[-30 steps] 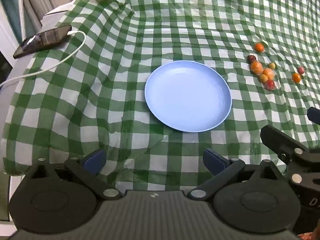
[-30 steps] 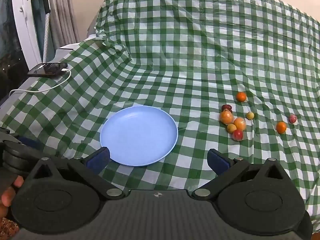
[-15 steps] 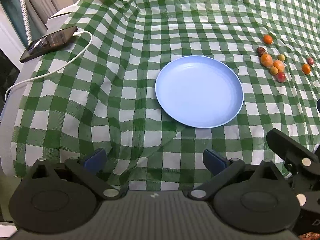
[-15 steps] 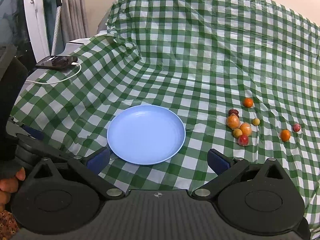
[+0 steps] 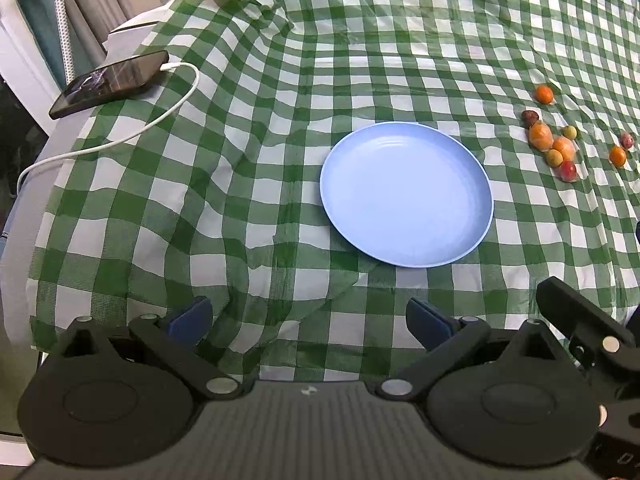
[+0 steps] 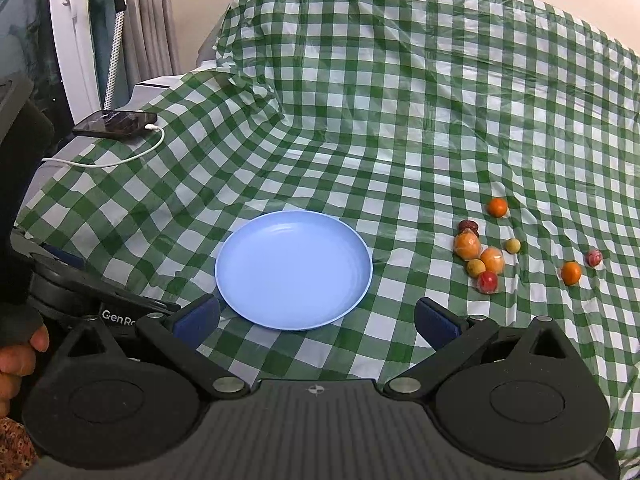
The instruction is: Organize fruits
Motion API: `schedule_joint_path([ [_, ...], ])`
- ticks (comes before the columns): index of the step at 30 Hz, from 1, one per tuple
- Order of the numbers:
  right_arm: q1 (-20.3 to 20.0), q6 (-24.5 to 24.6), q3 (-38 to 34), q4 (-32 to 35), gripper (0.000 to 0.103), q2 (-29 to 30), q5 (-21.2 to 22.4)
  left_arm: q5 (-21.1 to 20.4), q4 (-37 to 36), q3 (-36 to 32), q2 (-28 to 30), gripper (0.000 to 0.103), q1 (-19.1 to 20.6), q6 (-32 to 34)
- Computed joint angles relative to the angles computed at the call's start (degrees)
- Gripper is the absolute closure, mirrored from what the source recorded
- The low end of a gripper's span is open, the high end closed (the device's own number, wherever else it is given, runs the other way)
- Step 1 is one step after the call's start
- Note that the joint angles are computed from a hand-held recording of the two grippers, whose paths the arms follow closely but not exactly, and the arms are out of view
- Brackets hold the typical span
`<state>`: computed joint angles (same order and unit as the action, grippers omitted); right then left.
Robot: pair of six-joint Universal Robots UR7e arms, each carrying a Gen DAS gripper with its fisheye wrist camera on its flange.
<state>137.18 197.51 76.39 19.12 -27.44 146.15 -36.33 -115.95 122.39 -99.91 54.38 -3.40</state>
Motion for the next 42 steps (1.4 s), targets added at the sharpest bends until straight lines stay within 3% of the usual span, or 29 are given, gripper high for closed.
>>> schedule_joint_path([
  [35, 0.2, 1.9, -0.4, 0.8, 0.0, 0.5, -0.2, -0.1, -0.3, 0.3, -0.2, 0.0, 0.6, 1.5],
  [42, -0.4, 1.7, 1.3, -2.0, 0.0, -0.4, -1.0, -0.1, 0.7, -0.1, 0.2, 0.0, 1.0, 0.5],
])
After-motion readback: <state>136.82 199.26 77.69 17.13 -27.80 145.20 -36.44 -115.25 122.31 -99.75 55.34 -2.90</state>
